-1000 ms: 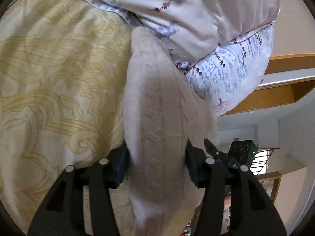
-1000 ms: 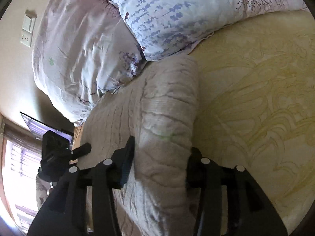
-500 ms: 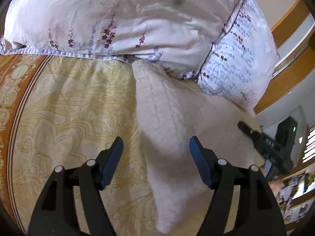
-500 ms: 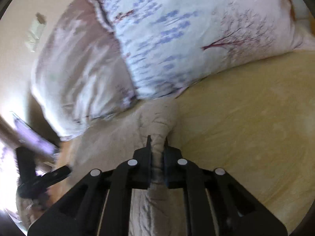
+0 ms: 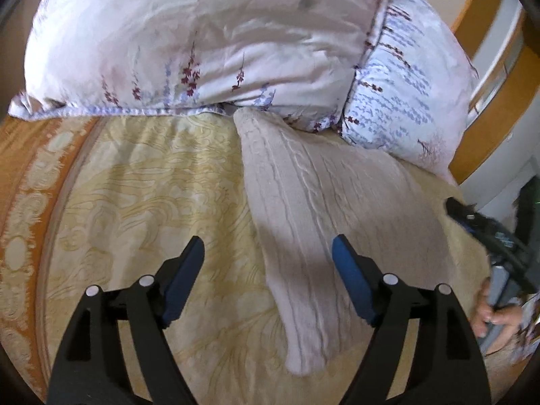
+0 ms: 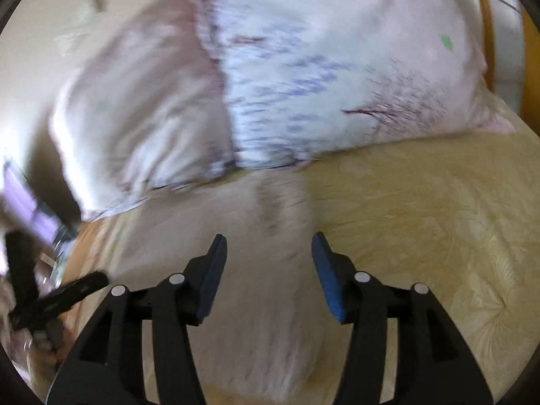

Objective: Fold small clothes
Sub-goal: 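Release the sweater and pull both grippers back from the folded stack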

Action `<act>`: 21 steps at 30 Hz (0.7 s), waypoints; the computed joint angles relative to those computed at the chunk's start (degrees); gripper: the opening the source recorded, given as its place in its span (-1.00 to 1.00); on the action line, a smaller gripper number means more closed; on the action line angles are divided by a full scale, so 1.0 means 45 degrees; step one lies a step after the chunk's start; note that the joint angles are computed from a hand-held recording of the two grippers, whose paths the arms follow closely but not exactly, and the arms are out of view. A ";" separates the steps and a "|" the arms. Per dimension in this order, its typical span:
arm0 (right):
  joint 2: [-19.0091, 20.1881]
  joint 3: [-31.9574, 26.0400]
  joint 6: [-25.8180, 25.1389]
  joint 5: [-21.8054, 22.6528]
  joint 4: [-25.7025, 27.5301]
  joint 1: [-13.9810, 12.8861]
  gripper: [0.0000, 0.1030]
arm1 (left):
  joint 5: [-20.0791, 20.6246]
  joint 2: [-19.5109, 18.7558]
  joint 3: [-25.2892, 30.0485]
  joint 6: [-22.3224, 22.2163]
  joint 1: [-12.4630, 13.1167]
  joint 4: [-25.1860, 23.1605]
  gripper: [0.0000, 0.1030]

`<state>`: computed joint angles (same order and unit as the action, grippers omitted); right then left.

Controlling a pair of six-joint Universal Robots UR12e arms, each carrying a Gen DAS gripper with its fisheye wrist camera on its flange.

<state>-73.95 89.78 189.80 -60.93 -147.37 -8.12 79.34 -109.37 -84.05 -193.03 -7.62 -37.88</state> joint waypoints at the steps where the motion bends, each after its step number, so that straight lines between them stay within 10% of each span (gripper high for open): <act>1: -0.0187 0.0237 -0.0364 0.0454 -0.0017 -0.0060 0.06 | 0.0229 0.0061 -0.0084 0.0193 -0.0078 -0.0007 0.52; 4: -0.0377 0.0443 -0.1326 0.1060 0.0643 0.0015 0.09 | 0.0562 0.0097 -0.0215 0.0528 -0.0227 -0.0133 0.57; 7: -0.0245 0.0277 -0.1795 -0.0331 0.1807 0.0512 0.26 | 0.1033 0.0002 -0.0177 0.0550 -0.0343 -0.0327 0.63; 21: -0.1384 0.1947 -0.0288 -0.2606 -0.1638 0.0681 0.95 | 0.4199 0.1172 -0.2400 -0.0267 -0.1113 0.2805 0.96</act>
<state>-80.18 98.55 188.50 -72.66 -154.74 -5.05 98.23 -104.09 -94.85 -194.23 -12.63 -25.26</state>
